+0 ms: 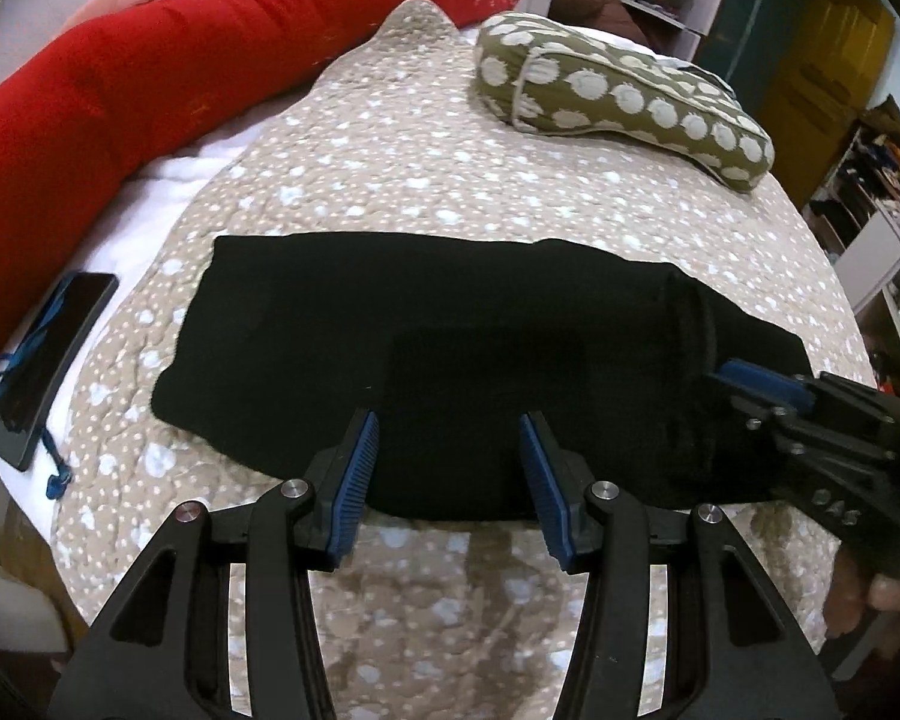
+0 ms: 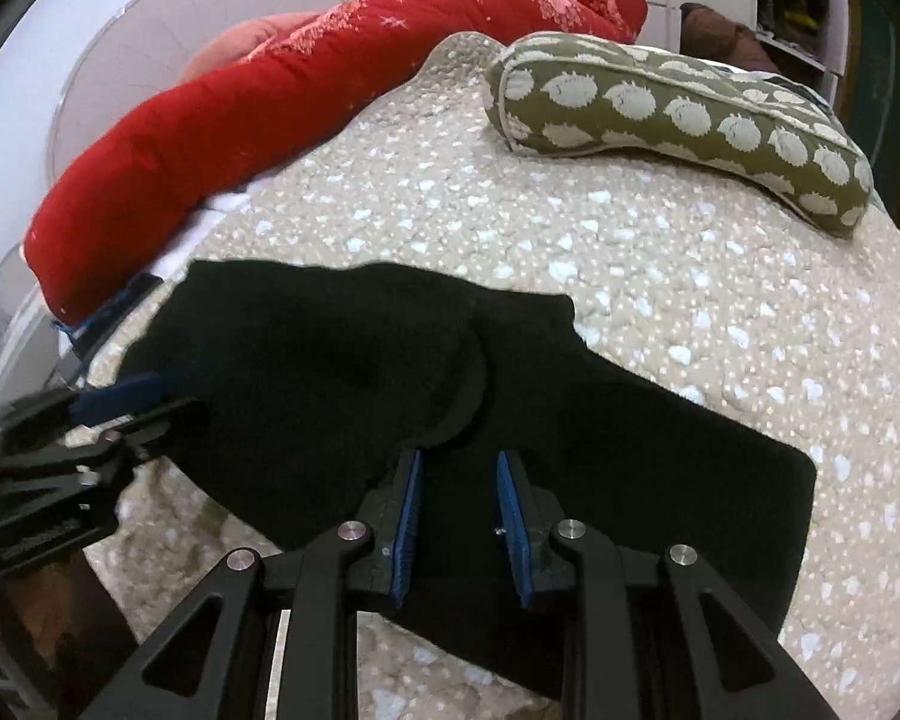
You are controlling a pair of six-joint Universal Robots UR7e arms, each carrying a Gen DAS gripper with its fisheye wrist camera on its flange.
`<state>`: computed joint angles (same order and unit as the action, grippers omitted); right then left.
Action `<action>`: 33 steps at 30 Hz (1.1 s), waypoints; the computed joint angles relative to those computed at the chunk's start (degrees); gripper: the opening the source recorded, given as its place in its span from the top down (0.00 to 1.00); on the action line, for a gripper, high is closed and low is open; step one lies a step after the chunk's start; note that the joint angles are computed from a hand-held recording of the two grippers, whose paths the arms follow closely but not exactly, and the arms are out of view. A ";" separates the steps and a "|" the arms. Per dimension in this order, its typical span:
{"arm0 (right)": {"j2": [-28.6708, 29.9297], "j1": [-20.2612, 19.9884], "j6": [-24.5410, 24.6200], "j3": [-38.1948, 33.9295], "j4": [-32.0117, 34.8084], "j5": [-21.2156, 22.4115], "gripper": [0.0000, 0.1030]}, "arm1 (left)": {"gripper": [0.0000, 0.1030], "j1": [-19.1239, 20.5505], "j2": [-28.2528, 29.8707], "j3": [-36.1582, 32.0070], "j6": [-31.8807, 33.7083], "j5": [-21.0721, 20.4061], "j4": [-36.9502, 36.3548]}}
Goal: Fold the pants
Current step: 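Open both grippers and release the folded pants on the quilt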
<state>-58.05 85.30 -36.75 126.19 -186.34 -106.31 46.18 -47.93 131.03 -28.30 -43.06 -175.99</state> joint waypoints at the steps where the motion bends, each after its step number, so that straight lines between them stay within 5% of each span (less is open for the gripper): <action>1: -0.37 0.02 -0.13 0.13 0.22 0.27 0.76 | 0.52 0.18 -0.21 0.18 -0.20 -0.05 -0.16; 9: 1.50 1.73 -1.39 -0.93 1.68 -1.11 0.72 | 0.52 0.58 -2.04 1.51 -0.36 -1.03 -0.89; 13: 3.15 3.67 -2.90 -2.79 3.04 -0.28 0.60 | 0.52 1.08 -3.80 2.72 -1.42 -1.16 -1.29; 20: 7.57 5.69 -2.56 -6.69 5.66 -1.04 0.60 | 0.52 2.03 -7.92 5.48 -5.08 -1.17 0.96; 23: 8.54 6.58 -3.30 -7.55 6.05 -0.22 0.60 | 0.50 3.44 -10.94 8.35 -6.99 -2.80 -1.05; 25: 9.21 7.28 -3.90 -8.24 5.98 0.55 0.60 | 0.37 4.15 -11.98 9.54 -8.44 -2.83 -2.10; 33: 15.59 10.72 -3.91 -17.33 10.96 3.03 0.54 | 0.36 8.76 -9.77 9.05 -6.82 -6.93 -12.85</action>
<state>-42.46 96.02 -40.66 108.86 -175.38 -103.28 54.94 -57.70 140.07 -35.13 -49.99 -188.84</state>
